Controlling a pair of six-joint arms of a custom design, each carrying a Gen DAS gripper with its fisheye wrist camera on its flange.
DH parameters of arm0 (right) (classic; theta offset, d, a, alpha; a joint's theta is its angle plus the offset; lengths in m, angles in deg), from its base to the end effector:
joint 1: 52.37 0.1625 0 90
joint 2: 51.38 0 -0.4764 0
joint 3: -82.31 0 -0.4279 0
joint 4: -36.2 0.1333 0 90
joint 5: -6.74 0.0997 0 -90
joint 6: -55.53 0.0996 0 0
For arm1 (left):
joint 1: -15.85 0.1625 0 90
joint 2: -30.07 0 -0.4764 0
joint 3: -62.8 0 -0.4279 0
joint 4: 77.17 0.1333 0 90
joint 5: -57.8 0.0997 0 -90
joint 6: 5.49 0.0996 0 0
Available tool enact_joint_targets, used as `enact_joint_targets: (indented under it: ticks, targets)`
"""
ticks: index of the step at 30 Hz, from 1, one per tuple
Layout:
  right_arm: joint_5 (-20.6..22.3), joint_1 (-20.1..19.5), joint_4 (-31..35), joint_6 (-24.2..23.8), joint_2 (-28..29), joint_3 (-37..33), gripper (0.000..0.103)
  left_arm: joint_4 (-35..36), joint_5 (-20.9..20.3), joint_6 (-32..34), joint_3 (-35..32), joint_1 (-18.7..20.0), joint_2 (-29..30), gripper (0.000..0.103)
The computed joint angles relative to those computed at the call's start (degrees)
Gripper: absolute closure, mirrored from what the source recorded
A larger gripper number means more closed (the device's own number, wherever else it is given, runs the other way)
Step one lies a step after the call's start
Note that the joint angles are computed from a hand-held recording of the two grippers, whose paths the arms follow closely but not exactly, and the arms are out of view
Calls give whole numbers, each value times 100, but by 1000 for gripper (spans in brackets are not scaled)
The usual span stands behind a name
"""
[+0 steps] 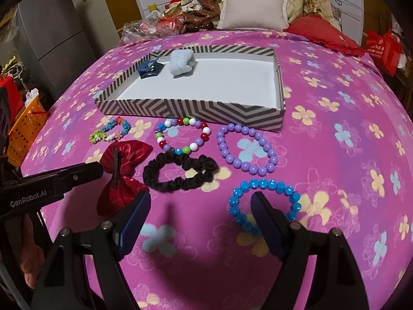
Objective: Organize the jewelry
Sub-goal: 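Grasp the red satin bow with the left gripper while the right gripper reaches the black scrunchie, then hold the red bow in the left gripper while the right gripper grasps the black scrunchie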
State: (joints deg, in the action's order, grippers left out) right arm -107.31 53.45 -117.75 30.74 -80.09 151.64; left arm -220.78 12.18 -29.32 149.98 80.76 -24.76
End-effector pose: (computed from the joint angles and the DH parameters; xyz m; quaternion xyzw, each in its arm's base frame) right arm 0.3264 -0.8120 0.0687 0.2929 -0.9130 0.1812 0.2189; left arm -0.1362 -0.7695 0.2928 -0.0597 0.9108 -0.3092 0.2672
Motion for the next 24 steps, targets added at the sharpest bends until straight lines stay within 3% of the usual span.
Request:
enact_joint_targets:
  ticks: [6,10,17,24]
  targets:
    - [-67,-5,-111,-110,166,-197,21,141,-108,-100,-129,42,88,70]
    - [-145,-3,-117,-219,281,-338,34,226,-176,-231,-188,85,118,70]
    - [-198,0,-125,-319,416,-523,41,246,-164,-261,-283,101,193,70]
    - [-325,13,-22,-508,540,-654,65,296,-114,-326,-358,108,277,70]
